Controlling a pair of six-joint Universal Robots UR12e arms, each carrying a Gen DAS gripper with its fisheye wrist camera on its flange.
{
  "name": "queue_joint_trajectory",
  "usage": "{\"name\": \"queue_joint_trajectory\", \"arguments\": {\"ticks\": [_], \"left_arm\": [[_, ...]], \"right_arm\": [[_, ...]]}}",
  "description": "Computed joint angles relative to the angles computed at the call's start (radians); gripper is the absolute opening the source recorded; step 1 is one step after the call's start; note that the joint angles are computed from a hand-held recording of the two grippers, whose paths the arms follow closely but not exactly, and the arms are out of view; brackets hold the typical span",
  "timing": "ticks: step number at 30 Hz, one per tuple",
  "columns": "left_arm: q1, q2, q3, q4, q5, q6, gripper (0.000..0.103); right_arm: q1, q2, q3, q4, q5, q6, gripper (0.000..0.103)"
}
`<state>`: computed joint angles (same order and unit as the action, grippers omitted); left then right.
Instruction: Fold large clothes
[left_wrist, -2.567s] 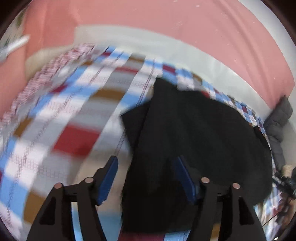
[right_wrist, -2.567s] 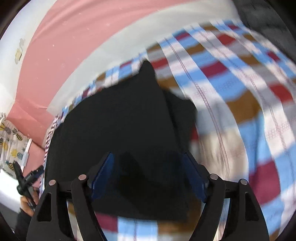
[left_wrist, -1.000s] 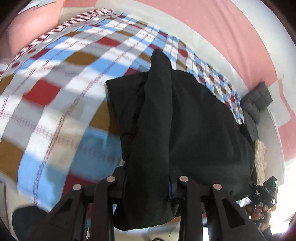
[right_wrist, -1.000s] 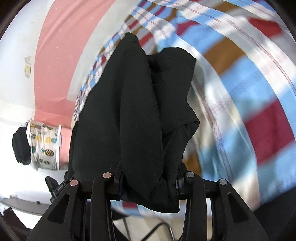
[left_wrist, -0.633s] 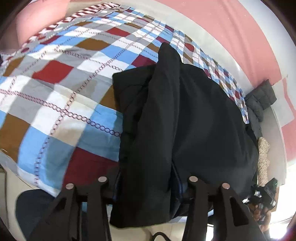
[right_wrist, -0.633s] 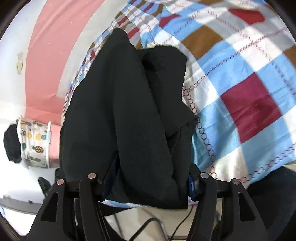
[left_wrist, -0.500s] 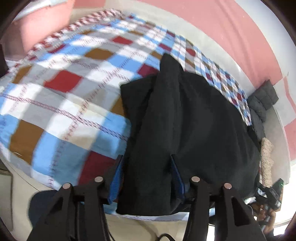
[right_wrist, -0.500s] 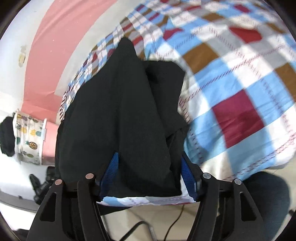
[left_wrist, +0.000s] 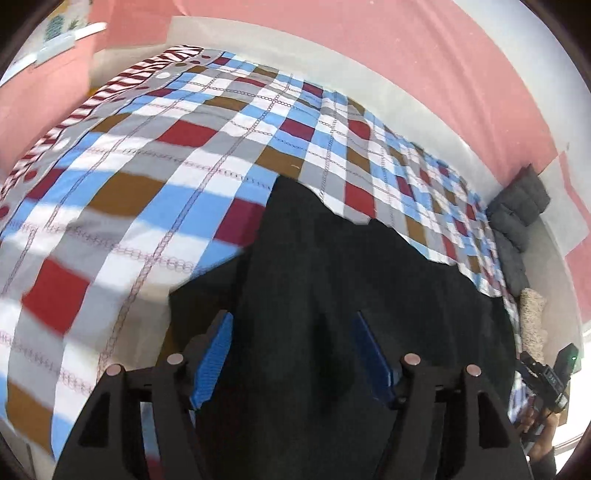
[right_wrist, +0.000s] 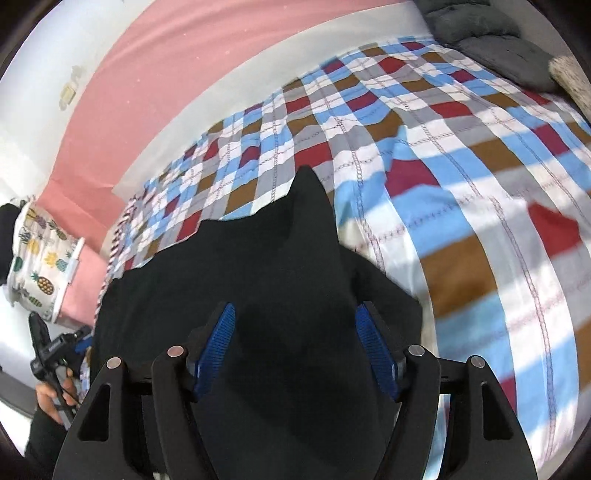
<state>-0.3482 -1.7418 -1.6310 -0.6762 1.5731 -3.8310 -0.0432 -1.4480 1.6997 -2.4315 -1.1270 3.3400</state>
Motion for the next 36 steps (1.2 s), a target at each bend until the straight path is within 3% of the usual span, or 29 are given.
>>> {"name": "queue_joint_trajectory", "arguments": {"ticks": [3,7,8,9,12,16,20,26,30,32,33,36], "left_arm": [[0.022,-0.042,0.041,-0.017,-0.045,0.006,0.071],[0.034,-0.083,0.079,-0.049,-0.079,0.013,0.068],[0.028,-0.09,0.086,-0.049,-0.058,0.023,0.054],[0.019,-0.094,0.095,-0.056,-0.019,0.034,0.032],[0.018,-0.1,0.097,-0.018,0.024,0.026,0.021],[0.017,-0.125,0.108,0.027,0.055,0.031,0.021],[0.011,-0.159,0.118,0.009,0.084,0.047,0.025],[0.011,-0.145,0.113,-0.001,0.099,0.037,0.036],[0.012,-0.108,0.097,0.012,0.109,0.024,0.037],[0.004,-0.095,0.1,0.011,0.156,0.013,0.037],[0.002,-0.092,0.104,0.017,0.166,0.014,0.037],[-0.009,-0.105,0.137,0.043,0.146,0.057,0.037]], "right_arm": [[-0.005,0.044,-0.041,0.031,0.01,-0.003,0.068],[-0.018,0.101,-0.099,0.133,0.09,0.002,0.065],[-0.02,0.104,-0.101,0.13,0.114,-0.002,0.052],[-0.016,0.104,-0.103,0.117,0.106,-0.011,0.019],[0.005,0.1,-0.108,0.065,0.038,-0.042,0.015],[0.007,0.126,-0.118,0.038,0.003,0.004,0.014],[0.015,0.152,-0.126,0.072,-0.027,0.016,0.017],[0.033,0.14,-0.148,0.119,-0.102,-0.026,0.022],[0.037,0.095,-0.125,0.056,-0.138,-0.019,0.024],[0.037,0.081,-0.118,0.024,-0.133,-0.017,0.029],[0.036,0.079,-0.117,0.01,-0.118,-0.014,0.038],[0.052,0.1,-0.143,0.009,-0.135,-0.019,0.047]]}}
